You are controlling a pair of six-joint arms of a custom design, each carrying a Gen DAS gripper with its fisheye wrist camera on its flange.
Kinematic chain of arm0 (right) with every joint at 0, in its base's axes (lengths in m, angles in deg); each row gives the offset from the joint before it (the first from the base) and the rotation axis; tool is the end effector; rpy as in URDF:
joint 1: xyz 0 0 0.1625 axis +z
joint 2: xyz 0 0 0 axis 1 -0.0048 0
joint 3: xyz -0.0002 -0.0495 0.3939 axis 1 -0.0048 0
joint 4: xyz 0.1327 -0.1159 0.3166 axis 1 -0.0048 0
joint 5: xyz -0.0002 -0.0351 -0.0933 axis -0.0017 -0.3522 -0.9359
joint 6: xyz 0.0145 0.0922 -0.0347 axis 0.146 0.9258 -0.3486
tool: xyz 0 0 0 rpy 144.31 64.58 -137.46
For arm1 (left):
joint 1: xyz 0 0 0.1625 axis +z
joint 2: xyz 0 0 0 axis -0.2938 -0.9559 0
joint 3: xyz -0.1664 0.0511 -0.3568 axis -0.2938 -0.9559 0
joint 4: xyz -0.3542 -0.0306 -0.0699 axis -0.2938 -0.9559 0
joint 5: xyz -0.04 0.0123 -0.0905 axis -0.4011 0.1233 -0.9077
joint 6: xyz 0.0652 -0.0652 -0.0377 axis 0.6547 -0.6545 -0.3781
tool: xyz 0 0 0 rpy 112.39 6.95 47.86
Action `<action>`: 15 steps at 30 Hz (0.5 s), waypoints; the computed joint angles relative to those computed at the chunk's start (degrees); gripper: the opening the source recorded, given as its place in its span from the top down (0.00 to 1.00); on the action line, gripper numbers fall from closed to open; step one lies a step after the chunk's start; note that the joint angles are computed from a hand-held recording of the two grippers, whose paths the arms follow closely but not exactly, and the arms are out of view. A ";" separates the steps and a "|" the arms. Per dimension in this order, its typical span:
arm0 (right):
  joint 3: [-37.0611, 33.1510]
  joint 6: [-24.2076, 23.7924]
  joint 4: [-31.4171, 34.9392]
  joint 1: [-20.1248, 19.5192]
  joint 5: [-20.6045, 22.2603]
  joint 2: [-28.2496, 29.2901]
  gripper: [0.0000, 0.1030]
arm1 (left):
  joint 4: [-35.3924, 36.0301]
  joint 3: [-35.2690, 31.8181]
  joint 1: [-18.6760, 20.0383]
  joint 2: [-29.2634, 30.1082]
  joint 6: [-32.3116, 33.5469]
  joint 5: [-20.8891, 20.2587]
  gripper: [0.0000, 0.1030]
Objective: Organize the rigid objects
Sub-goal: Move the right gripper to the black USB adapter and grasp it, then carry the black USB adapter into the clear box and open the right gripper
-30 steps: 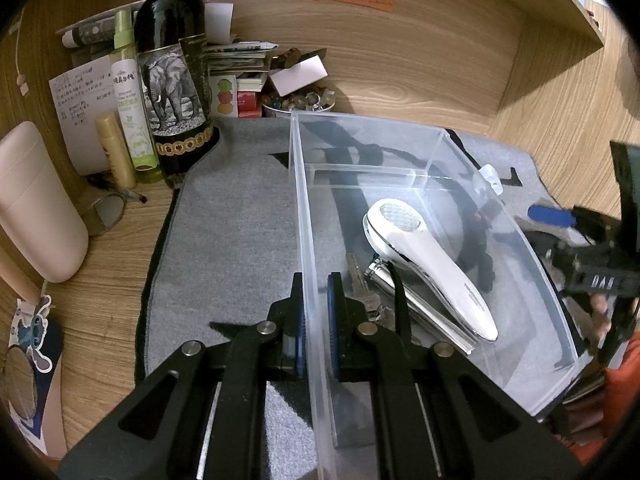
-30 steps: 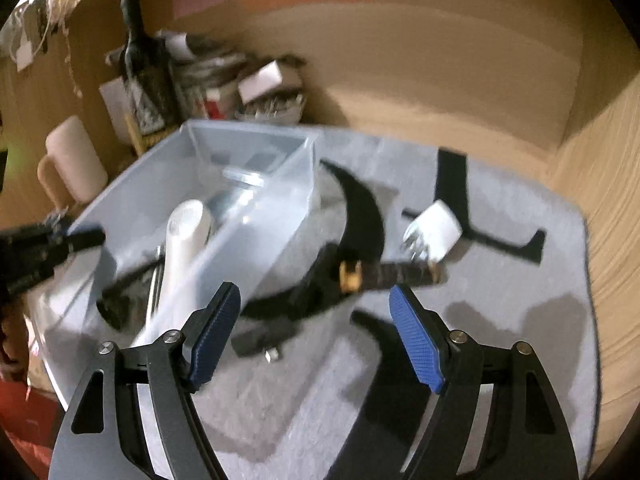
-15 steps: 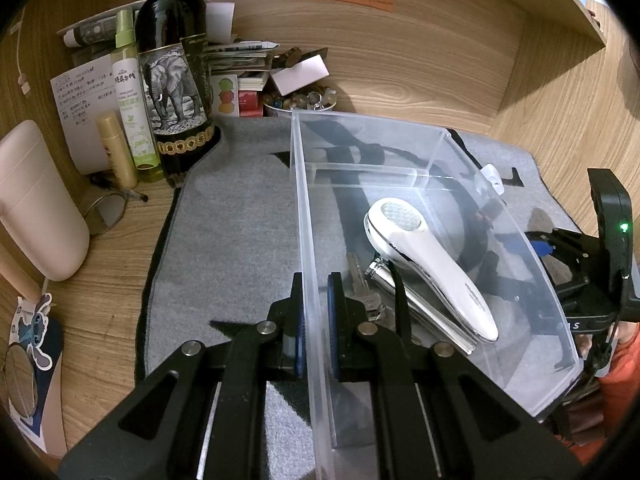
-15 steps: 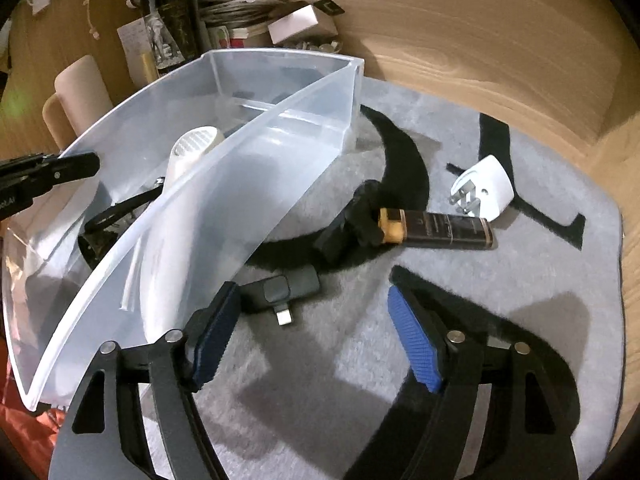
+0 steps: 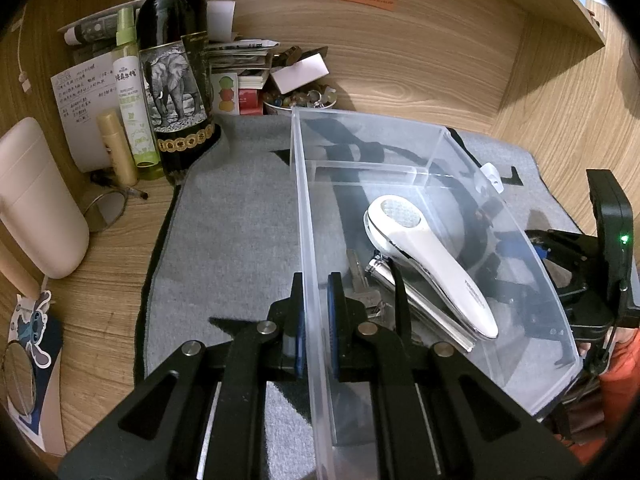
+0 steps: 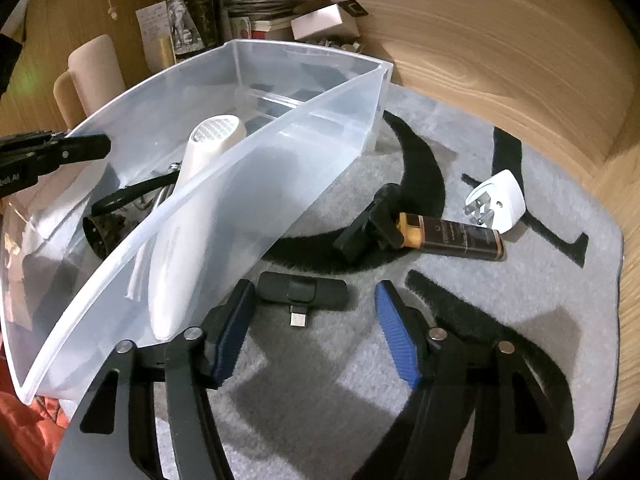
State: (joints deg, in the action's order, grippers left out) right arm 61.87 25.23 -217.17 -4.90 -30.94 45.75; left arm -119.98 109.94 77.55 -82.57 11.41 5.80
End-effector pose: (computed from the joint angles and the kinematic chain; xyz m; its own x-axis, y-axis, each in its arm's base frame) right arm 0.0294 -0.7245 0.1904 -0.6694 -0.3197 0.6706 -0.5989 0.7663 -0.2325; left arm -0.2156 -0.7565 0.0459 -0.7154 0.4066 -0.5682 0.6482 0.6898 -0.3226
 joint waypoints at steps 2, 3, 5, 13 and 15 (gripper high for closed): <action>-0.44 0.41 0.74 -0.18 0.54 -0.06 0.59 | 0.11 -0.22 -0.06 0.15 -0.09 0.03 0.93; -0.56 0.78 1.00 -0.25 0.64 -0.15 0.59 | 0.11 -0.22 -0.06 0.15 -0.09 0.03 0.93; -0.64 1.42 0.90 -0.28 0.61 -0.19 0.59 | 0.14 -0.24 -0.07 0.16 -0.10 0.05 0.93; 0.43 2.82 -2.72 -0.08 1.15 -1.69 0.59 | 0.00 -0.02 -0.09 0.09 -0.08 0.09 0.93; 0.72 2.57 -4.04 0.24 1.61 -2.11 0.59 | 0.01 -0.06 -0.10 0.12 -0.08 0.10 0.93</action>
State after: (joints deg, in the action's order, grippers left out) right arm 62.58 27.81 -221.21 -4.66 -29.33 43.63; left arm -119.96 109.88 77.46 -82.45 11.32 5.90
